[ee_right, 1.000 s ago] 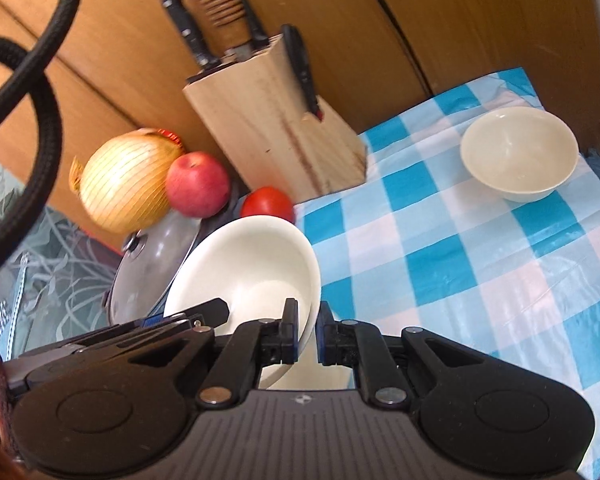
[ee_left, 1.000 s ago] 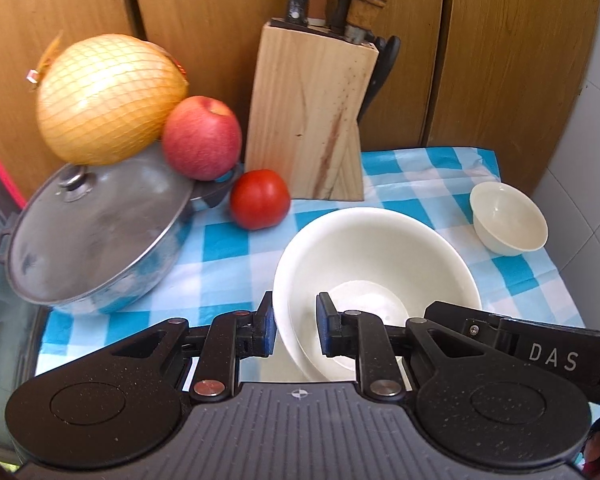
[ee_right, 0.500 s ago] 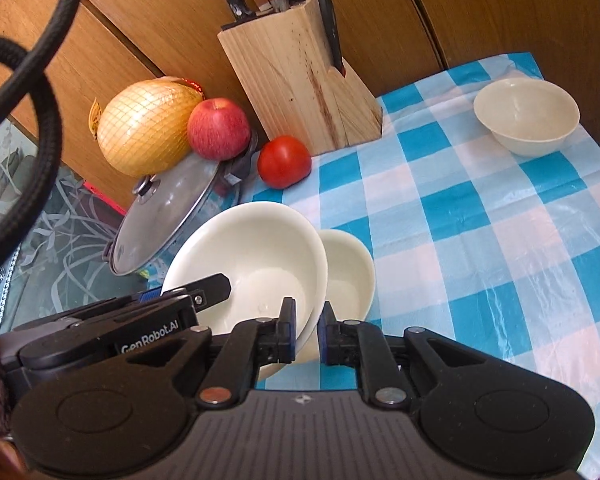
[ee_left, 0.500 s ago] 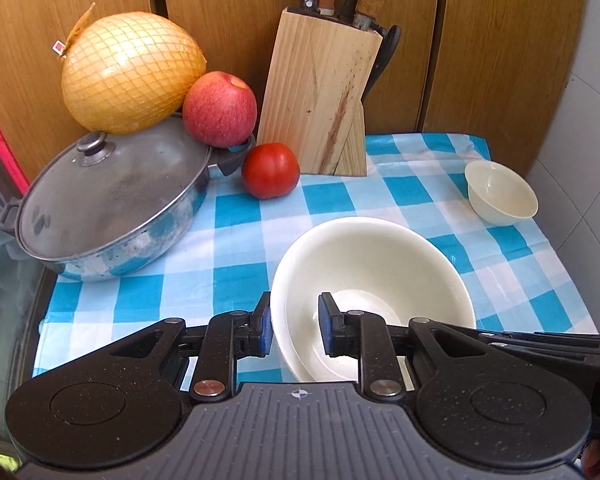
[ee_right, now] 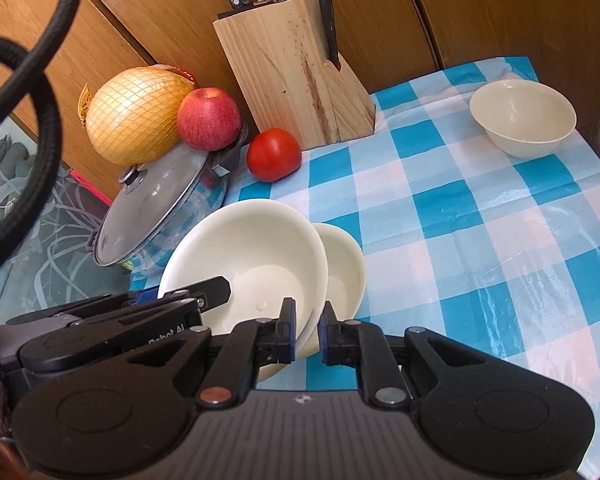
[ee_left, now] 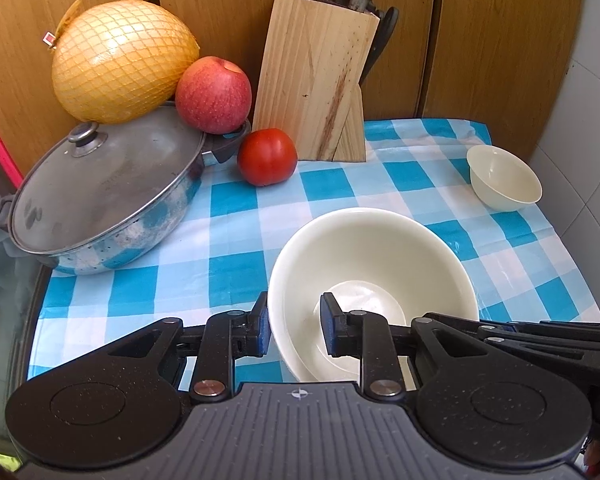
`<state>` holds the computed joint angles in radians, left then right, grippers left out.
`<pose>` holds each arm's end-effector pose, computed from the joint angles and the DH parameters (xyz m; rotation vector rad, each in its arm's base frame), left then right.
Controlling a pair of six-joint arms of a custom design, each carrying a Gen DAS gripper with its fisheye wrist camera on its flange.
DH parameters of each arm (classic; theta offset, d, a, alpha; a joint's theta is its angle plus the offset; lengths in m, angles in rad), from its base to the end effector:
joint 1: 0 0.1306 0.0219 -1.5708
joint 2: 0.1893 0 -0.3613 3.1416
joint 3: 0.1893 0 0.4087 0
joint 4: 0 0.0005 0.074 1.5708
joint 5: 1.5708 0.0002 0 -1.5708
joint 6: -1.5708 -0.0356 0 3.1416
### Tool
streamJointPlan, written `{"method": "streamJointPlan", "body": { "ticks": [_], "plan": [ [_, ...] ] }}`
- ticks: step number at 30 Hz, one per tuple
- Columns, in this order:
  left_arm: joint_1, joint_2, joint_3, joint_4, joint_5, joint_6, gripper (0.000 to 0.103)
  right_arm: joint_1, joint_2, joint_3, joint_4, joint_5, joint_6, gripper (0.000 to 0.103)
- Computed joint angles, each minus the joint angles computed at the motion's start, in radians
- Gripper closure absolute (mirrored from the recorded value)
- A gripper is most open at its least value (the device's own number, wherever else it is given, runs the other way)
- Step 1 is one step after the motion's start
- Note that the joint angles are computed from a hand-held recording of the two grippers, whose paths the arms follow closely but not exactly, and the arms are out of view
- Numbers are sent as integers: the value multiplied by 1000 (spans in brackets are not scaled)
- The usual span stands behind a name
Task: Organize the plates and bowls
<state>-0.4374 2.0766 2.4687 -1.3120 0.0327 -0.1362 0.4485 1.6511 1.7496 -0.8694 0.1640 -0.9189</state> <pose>0.6309 -0.2968 0.4770 0.7198 2.3918 -0.1669 0.5461 0.2558 0.4429 0.6349 2.2948 0.4838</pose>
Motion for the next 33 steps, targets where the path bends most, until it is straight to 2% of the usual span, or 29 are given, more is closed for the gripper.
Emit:
{"method": "streamJointPlan", "body": {
  "ticks": [22, 27, 33],
  "plan": [
    [4, 65, 91, -65, 3, 2, 71, 2, 35, 36, -30, 36, 25, 86],
    [7, 74, 107, -63, -11, 9, 72, 12, 52, 65, -68, 121, 70, 78],
    [11, 94, 145, -85, -3, 18, 71, 7, 38, 51, -63, 130, 66, 78]
  ]
}}
